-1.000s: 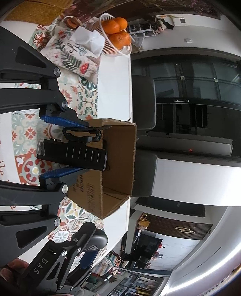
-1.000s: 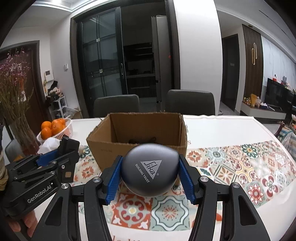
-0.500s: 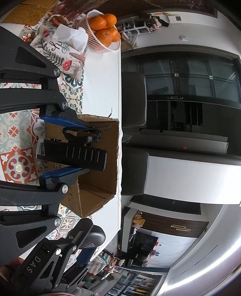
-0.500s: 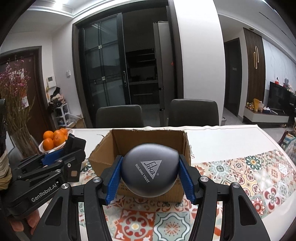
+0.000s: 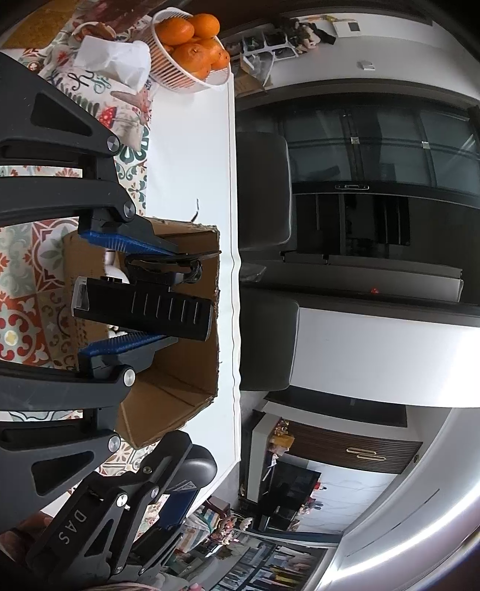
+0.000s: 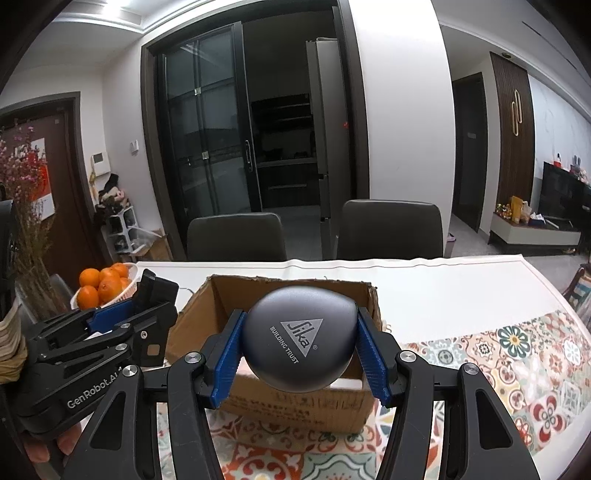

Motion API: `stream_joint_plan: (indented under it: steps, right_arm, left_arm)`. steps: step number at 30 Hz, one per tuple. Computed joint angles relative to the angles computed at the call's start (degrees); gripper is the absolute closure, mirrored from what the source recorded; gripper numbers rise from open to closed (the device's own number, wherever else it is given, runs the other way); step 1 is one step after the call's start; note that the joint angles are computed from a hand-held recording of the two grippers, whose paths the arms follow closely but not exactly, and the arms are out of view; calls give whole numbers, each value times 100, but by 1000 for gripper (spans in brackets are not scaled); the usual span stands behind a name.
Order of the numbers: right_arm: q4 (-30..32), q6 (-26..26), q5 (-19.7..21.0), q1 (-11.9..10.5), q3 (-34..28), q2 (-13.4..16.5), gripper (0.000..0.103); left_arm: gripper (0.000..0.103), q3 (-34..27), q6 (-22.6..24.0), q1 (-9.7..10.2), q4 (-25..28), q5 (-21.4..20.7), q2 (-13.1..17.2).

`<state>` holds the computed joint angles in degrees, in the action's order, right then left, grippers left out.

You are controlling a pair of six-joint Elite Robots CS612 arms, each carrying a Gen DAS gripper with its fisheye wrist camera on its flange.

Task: Organize rigid objects
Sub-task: 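Lift and carry the bike light and grey stone over the box with both tools, then open both tools to drop the bike light and stone into the box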

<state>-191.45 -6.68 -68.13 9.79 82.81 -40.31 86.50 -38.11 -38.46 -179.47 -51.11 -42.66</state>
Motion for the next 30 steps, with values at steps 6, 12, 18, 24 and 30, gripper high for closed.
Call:
stream_joint_plan:
  steps: [6, 12, 18, 24, 30]
  right_arm:
    - [259, -36, -54, 14, -258, 112, 45]
    - [650, -46, -75, 41, -572, 250, 44]
    - [1185, -170, -148, 86, -940, 419, 44]
    - [1804, -339, -170, 121, -1282, 575, 45]
    - [2532, -494, -118, 133, -1563, 688, 45]
  left_arm:
    - [64, -206, 104, 75, 136, -69, 99]
    - [64, -448, 107, 190, 354, -278, 204]
    - [64, -687, -30, 328, 783, -592, 306]
    - [64, -901, -105, 439, 1233, -957, 383]
    - [64, -1075, -131, 534, 1732, -1372, 449]
